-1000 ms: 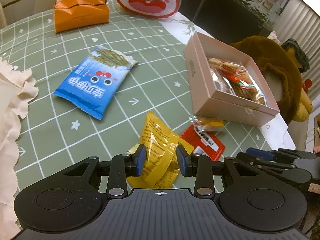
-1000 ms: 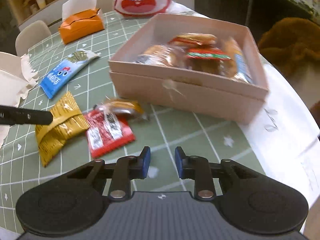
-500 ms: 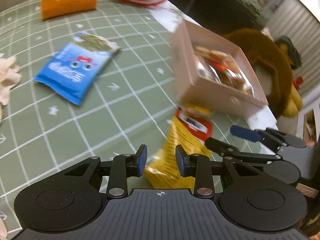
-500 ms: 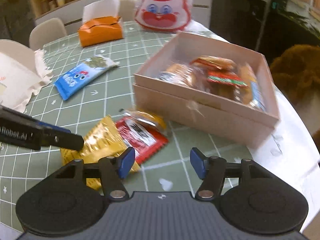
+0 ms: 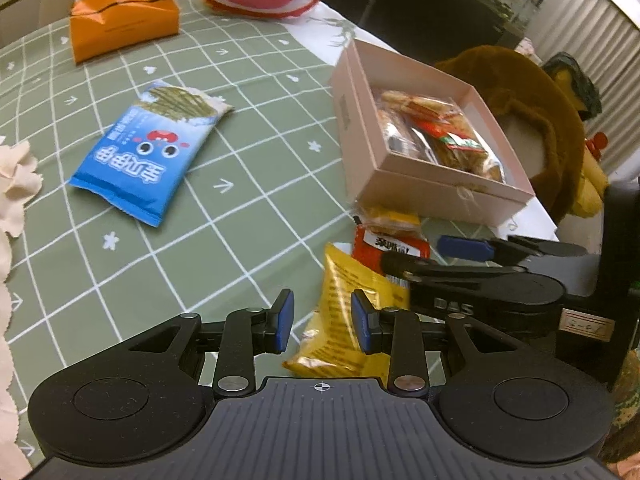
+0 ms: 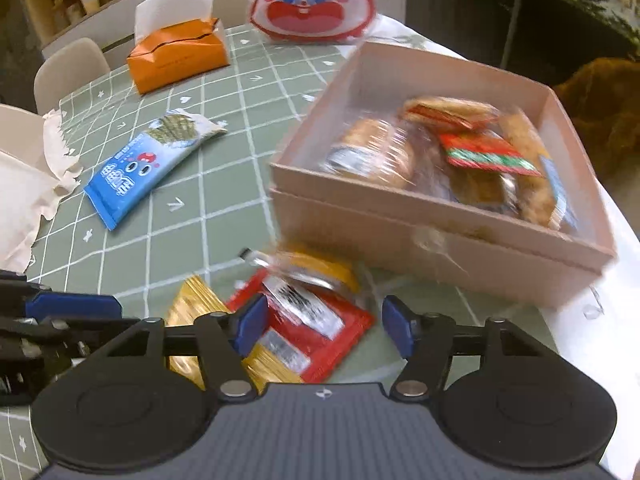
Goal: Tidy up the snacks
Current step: 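Move the left tool to the red spicy strip packet while the right tool moves toward the clear candy packet, then grasp the red spicy strip packet with the left tool while the right tool approaches the candy packet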
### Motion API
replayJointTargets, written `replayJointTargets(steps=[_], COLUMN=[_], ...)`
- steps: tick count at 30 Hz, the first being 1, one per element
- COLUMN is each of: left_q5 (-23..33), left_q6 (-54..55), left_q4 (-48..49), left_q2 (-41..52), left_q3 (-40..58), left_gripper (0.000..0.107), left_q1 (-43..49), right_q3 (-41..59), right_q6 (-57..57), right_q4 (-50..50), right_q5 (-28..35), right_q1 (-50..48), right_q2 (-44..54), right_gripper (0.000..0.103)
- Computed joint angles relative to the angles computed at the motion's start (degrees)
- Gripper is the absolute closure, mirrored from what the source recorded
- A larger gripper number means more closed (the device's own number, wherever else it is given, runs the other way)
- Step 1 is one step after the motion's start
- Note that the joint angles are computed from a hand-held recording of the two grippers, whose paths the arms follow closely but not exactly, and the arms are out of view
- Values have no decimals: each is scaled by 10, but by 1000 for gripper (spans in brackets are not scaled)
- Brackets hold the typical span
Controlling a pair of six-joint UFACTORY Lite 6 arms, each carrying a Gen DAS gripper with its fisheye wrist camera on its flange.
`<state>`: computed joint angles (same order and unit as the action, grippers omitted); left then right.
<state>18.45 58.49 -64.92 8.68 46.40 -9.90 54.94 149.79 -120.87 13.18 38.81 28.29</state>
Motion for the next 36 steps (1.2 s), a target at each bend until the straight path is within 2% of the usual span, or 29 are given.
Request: replayJointTargets(steps=[2, 5, 9, 12, 15, 20, 24, 26, 28, 31, 34, 36], left_q5=[7, 8, 6, 3, -14, -23, -16, -13, -8, -4, 9, 9], left_q6=[17, 30, 70, 113, 107, 91, 92, 96, 110, 124, 136, 152], left_q4=[-13, -26, -64, -92, -87, -89, -98, -103, -116, -131, -148, -166], left_q2=[1, 3, -2, -6, -1, 2, -2, 0, 3, 17, 44, 69], left_q3=[-2, -5, -16, -21, -19, -15, -15, -12, -8, 9, 40, 66], left_gripper=[72, 72, 72, 72, 72, 72, 72, 72, 72, 72, 72, 72], left_q1=[0, -5, -12, -23, -39, -25, -2, 4, 5, -8, -26, -43], right_q3=[-55, -120, -167, -202, -221, -113, 18, 54, 54, 4, -68, -112], right_q6=[82, 104, 45, 142, 251, 251, 185, 108, 52, 112, 119, 116], right_q4=[-83, -101, -31, -127, -227, -212, -148, -70, -8, -66, -78, -74], right_q5=[14, 35, 63, 55, 69, 76, 33, 34, 54, 54, 77, 80], right_q1=[-12, -28, -35, -47, -41, -18, -13, -4, 7, -3, -11, -25], right_q2=[-33, -75, -101, -133, -170, -92, 21, 52, 54, 12, -41, -71], right_gripper=[39, 39, 40, 40, 40, 40, 40, 40, 55, 72, 75, 85])
